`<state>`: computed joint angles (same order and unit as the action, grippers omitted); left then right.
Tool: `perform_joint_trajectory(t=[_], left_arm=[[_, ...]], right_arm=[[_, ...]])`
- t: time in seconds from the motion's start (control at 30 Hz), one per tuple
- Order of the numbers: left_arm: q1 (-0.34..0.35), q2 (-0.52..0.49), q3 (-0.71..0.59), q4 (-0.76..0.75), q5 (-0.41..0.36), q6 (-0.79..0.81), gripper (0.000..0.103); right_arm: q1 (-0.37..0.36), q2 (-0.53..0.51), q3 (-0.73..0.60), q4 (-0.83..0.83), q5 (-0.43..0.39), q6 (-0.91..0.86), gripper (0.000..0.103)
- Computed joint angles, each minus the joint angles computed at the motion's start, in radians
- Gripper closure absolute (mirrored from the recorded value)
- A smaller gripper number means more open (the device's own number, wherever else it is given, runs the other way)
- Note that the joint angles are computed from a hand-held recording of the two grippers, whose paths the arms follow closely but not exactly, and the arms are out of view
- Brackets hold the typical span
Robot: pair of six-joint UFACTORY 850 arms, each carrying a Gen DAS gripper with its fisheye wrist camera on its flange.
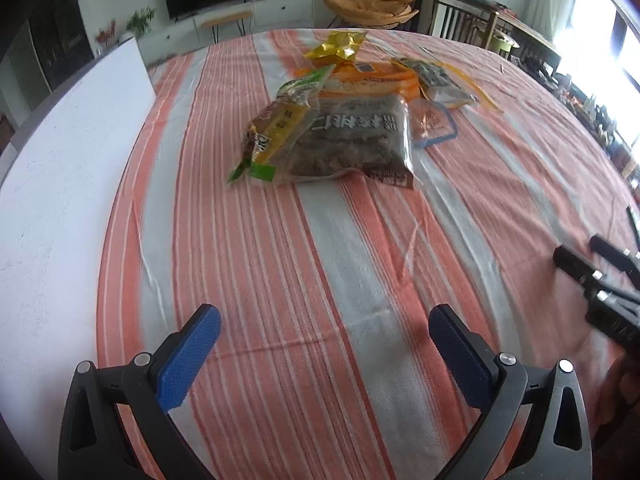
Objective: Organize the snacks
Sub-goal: 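Grasp the green-labelled snack packet with the left gripper and lift it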
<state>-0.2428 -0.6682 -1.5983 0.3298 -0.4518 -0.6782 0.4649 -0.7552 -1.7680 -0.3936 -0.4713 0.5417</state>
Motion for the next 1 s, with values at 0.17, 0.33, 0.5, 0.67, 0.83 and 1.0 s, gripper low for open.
perform_joint_trajectory(t=[0.17,0.33,0.5,0.67,0.83,1.0], left_arm=[[0.030,-0.001,-0.085,0.057,0.014,-0.019,0.001],[0.095,-0.185,-0.386,-0.107,-0.125,0.102,0.021],[0.152,-0.350,-0.596,-0.381,-0.182,0.332,0.024],[0.160,-0.291,-0.461,-0.616,-0.034,0.539,0.043],[0.099,-0.127,-0.213,-0.708,0.075,0.587,0.053],[-0.009,0.002,-0.029,-0.565,0.116,0.502,0.053]], right_arm=[[0.000,0.000,0.000,0.000,0.000,0.000,0.016],[0.000,0.000,0.000,0.001,0.000,0.000,0.016],[0.000,0.000,0.000,0.001,0.001,-0.001,0.016],[0.000,0.000,0.000,0.002,0.000,-0.001,0.016],[0.000,0.000,0.000,0.002,0.001,-0.001,0.016],[0.000,-0.001,-0.001,0.002,0.001,-0.001,0.016]])
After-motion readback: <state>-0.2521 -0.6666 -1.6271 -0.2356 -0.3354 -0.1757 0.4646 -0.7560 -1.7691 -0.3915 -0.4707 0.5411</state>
